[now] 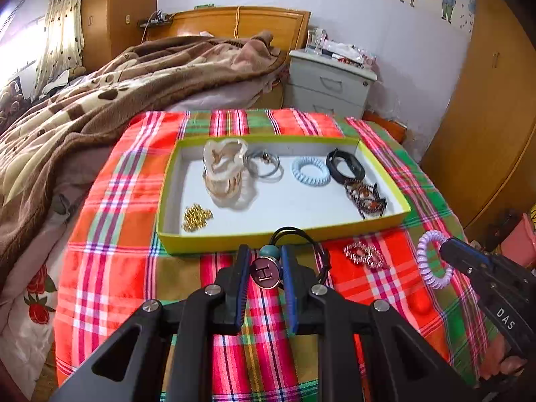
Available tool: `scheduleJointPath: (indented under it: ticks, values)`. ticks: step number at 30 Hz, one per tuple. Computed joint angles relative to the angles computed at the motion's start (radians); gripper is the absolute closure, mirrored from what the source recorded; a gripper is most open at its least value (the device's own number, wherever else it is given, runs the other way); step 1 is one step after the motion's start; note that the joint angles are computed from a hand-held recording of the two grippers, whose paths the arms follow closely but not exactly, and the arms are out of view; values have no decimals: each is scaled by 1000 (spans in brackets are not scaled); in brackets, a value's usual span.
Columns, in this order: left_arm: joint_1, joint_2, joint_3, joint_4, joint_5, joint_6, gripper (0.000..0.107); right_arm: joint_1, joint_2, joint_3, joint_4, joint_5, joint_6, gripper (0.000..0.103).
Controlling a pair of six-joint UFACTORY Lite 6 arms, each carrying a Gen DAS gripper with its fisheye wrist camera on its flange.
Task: Organize jewelry
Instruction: 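Lower the black hair tie into the box with left tool while right releases lavender tie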
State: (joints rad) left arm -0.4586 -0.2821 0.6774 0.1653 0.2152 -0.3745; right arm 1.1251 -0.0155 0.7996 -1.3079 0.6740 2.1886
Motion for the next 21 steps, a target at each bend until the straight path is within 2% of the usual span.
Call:
scheduleJointPath:
  ticks: [10,15,21]
  values:
    - [63,6,78,-133,25,169,87,-72,39,101,-8,-34,-105,93]
    - [120,99,163,-311,26,370,87,-129,104,182,-15,-88,-152,93]
    - [148,206,231,-345,9,414,87,-219,226,324,9,-163,-263,93]
